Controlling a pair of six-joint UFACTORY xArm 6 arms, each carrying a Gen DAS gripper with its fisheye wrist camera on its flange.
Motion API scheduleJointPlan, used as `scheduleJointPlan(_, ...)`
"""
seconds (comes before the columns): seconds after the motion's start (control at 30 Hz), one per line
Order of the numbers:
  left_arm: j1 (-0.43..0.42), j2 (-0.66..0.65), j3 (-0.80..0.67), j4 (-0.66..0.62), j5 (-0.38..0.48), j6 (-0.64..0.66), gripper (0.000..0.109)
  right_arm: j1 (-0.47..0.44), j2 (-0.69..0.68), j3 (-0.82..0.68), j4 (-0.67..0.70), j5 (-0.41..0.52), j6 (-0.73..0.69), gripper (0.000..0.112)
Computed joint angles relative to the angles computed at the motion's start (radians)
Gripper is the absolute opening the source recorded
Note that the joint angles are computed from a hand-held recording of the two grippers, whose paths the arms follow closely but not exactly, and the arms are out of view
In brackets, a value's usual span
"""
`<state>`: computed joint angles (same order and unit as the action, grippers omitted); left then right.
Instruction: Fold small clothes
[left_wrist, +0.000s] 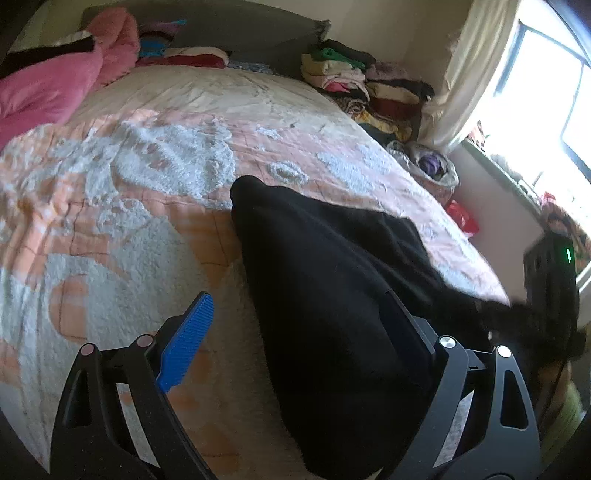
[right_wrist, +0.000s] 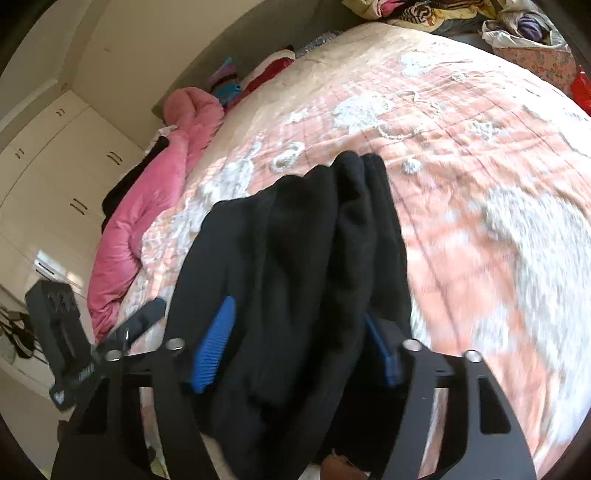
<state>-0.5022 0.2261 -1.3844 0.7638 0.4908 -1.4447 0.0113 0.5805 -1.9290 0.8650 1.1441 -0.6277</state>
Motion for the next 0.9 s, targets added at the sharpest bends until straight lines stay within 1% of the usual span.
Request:
scheduleJointPlan(0.03,0.003,0.003,0.002,-0.012,-0.005,0.016,0.084,0.003,0.005,-0.013,-0.007,0.018,0.005,0.053)
scheduleJointPlan(0.07,0.006,0.004,0.006,-0.025,-0.013,0.025,0.084,0.008,0.017,-0.027,-0.007,0.012,0.006,0.05)
scheduleJointPlan(0.1,0.009,0.005,0.009,-0.038,-0.021,0.035,0.084,0.005,0.035,-0.06,-0.018,0.025,0.017,0.04)
scheduleJointPlan(0.13,0.011,0.008,0.009,-0.055,-0.022,0.05,0.084,0.011,0.045,-0.08,-0.033,0.026,0.023,0.025)
scheduleJointPlan(0.2,0.012,0.013,0.006,-0.071,-0.024,0.072,0.084,0.022,0.024,-0.056,-0.056,0.002,-0.018,0.019)
scheduleJointPlan(0.3,0.01,0.014,0.004,-0.075,-0.033,0.078,0.084,0.043,-0.044,0.018,-0.062,-0.078,-0.112,0.017)
scheduleJointPlan(0.4,-0.005,0.031,-0.025,-0.091,-0.041,0.104,0.084,0.04,-0.081,0.035,-0.053,-0.109,-0.182,0.017)
scheduleJointPlan(0.47,-0.021,0.052,-0.054,-0.113,-0.034,0.144,0.084,0.04,-0.083,0.039,-0.067,-0.139,-0.204,0.017)
scheduleJointPlan(0.57,-0.031,0.072,-0.074,-0.149,-0.009,0.189,0.084,0.037,-0.036,0.011,-0.134,-0.125,-0.148,0.017)
scheduleJointPlan(0.6,-0.033,0.076,-0.074,-0.156,-0.009,0.195,0.084,0.04,-0.026,0.016,-0.153,-0.135,-0.133,0.017)
scheduleJointPlan(0.77,-0.036,0.077,-0.067,-0.169,-0.012,0.199,0.087,0.03,-0.055,0.094,-0.075,-0.173,-0.153,0.019)
scheduleJointPlan(0.83,-0.037,0.074,-0.063,-0.16,-0.013,0.193,0.087,0.032,-0.064,0.11,-0.073,-0.182,-0.145,0.026)
scheduleJointPlan(0.9,-0.036,0.067,-0.051,-0.155,-0.023,0.187,0.087,0.024,-0.078,0.126,-0.067,-0.174,-0.133,0.03)
